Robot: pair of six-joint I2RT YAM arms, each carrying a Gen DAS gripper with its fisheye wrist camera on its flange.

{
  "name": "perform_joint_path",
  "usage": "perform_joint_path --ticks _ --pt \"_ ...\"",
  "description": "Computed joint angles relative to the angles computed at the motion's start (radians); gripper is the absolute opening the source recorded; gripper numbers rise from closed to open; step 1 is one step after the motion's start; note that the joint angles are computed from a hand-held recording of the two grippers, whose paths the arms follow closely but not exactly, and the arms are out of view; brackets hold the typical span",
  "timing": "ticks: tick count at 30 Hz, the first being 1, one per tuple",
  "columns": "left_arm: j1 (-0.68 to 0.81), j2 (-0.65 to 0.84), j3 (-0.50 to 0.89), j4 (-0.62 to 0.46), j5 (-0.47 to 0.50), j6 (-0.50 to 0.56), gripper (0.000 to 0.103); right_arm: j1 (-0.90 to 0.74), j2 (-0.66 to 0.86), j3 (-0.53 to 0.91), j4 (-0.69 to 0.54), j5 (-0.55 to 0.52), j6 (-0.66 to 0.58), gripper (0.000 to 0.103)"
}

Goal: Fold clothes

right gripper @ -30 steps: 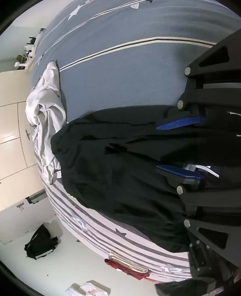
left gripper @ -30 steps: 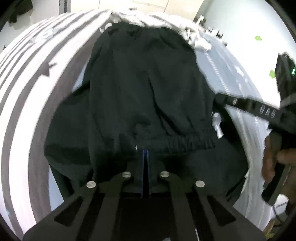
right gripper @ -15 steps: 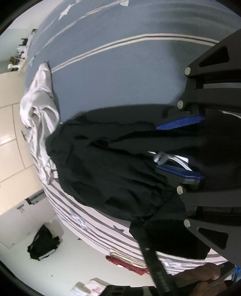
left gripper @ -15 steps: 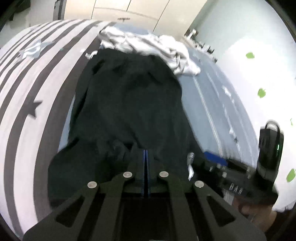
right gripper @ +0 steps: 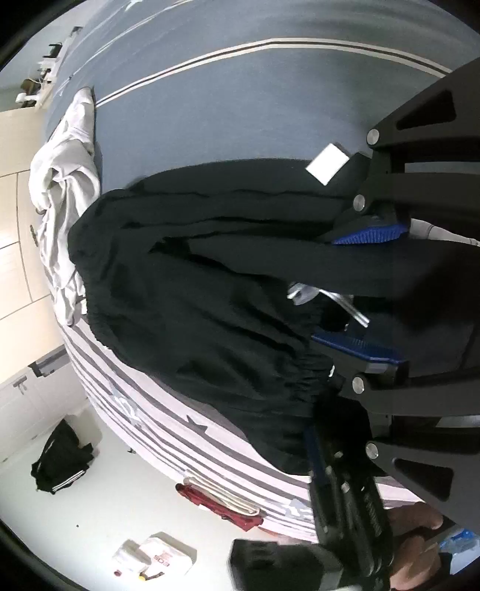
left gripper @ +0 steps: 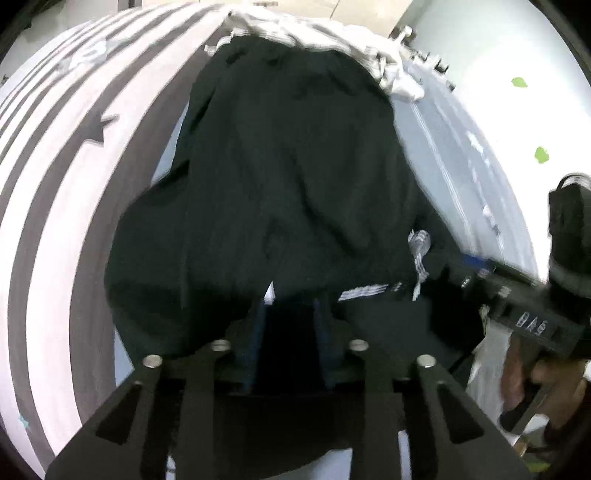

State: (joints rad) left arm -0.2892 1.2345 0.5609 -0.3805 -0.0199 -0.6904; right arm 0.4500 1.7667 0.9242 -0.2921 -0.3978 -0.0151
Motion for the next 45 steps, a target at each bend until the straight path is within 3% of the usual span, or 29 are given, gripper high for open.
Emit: perform_joint_path --ticks 3,9,13,14,16,17,21,26,32,33,37,41,45 --pt "-0.031 0.059 0.044 -0.011 -0.059 0.03 0.04 0.019 -0.008 0.0 0.01 0.027 0.026 0.041" --pt "-0.085 0.239 0.098 0.009 -0.08 0.072 0.044 0.017 -0.02 -0.02 0.039 0.069 0.065 0.041" --pt "-0.08 0.271 0.095 0.066 -0.101 0.065 0.044 -0.008 -0.016 -0.033 0.036 0.071 0.067 0.041" --pt "-0.072 0.279 0.094 0.086 -0.101 0.074 0.043 -0.01 -0.013 -0.035 0.033 0.072 0.066 0.041" --pt "-0.053 0.297 0.099 0.114 -0.107 0.094 0.012 -0.011 -0.002 -0.037 0.03 0.075 0.059 0.041" --pt "-0.043 0.296 0.103 0.119 -0.115 0.097 0.005 -0.011 0.002 -0.039 0.031 0.076 0.056 0.041" --pt "0.016 0.307 0.143 0.144 -0.135 0.124 0.004 -0.009 0.016 -0.036 0.038 0.08 0.055 0.041" --pt "0.127 0.42 0.308 0.168 -0.129 0.24 0.004 -0.021 0.02 -0.035 0.05 0.059 0.078 0.041" --pt "0.269 0.649 0.676 0.158 -0.084 0.32 0.005 -0.031 0.012 -0.032 0.058 0.064 0.089 0.042" --pt "0.289 0.674 0.734 0.142 -0.075 0.318 0.008 -0.032 0.01 -0.03 0.06 0.07 0.093 0.042" --pt "0.359 0.769 0.93 0.061 0.005 0.299 0.039 -0.049 -0.001 -0.029 0.074 0.098 0.107 0.044" --pt "0.374 0.72 0.848 0.104 -0.01 0.345 0.059 -0.057 0.017 0.009 0.093 0.109 0.113 0.045" --pt "0.387 0.699 0.734 0.134 0.013 0.404 0.059 -0.04 0.098 0.112 0.104 0.108 0.112 0.045"
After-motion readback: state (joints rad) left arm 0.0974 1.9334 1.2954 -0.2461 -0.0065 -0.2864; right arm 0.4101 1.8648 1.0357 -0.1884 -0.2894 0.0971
